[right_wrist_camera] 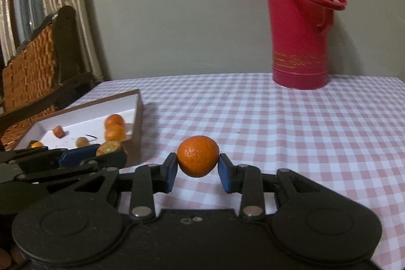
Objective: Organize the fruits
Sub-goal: 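Carry the carrot piece and orange in both tools over the white box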
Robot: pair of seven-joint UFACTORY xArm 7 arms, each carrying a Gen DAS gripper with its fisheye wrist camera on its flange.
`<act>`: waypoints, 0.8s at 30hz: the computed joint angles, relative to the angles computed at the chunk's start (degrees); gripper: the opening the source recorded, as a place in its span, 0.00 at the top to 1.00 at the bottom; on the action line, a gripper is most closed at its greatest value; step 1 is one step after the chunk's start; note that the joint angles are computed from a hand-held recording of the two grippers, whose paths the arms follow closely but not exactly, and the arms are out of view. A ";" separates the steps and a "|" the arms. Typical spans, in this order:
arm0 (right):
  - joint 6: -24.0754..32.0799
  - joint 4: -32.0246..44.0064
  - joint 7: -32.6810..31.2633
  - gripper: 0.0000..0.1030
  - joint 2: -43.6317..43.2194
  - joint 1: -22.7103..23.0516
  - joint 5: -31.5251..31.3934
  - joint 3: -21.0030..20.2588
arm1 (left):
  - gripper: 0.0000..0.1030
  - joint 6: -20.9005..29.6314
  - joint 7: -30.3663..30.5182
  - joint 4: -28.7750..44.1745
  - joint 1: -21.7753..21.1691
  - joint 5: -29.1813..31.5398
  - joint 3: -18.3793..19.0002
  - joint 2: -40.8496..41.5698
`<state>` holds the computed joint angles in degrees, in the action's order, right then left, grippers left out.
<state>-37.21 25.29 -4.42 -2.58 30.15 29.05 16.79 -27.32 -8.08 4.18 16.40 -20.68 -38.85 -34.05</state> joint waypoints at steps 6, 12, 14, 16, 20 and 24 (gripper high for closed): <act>-1.75 1.52 1.38 0.75 1.54 1.25 -3.01 0.38 | 0.71 -0.14 -0.46 -2.24 -1.26 0.76 4.04 -3.38; -3.39 4.11 3.53 0.75 3.86 2.39 -6.37 -0.20 | 0.71 0.36 -1.18 -4.02 -0.48 2.08 7.30 -6.46; -3.92 5.26 4.41 0.75 4.98 2.70 -7.86 -0.40 | 0.71 0.57 -1.31 -4.72 0.03 2.70 8.53 -7.70; -4.12 6.45 4.78 0.75 6.02 3.20 -8.80 -0.51 | 0.71 0.77 -1.34 -5.46 0.53 3.56 10.03 -8.85; -4.96 8.80 4.88 0.75 8.24 4.55 -9.56 -0.64 | 0.70 0.75 -1.11 -6.36 2.19 5.21 12.89 -10.01; -5.20 10.98 5.11 0.75 10.29 5.79 -10.27 -0.85 | 0.70 0.47 -0.61 -6.95 3.54 6.29 15.32 -10.51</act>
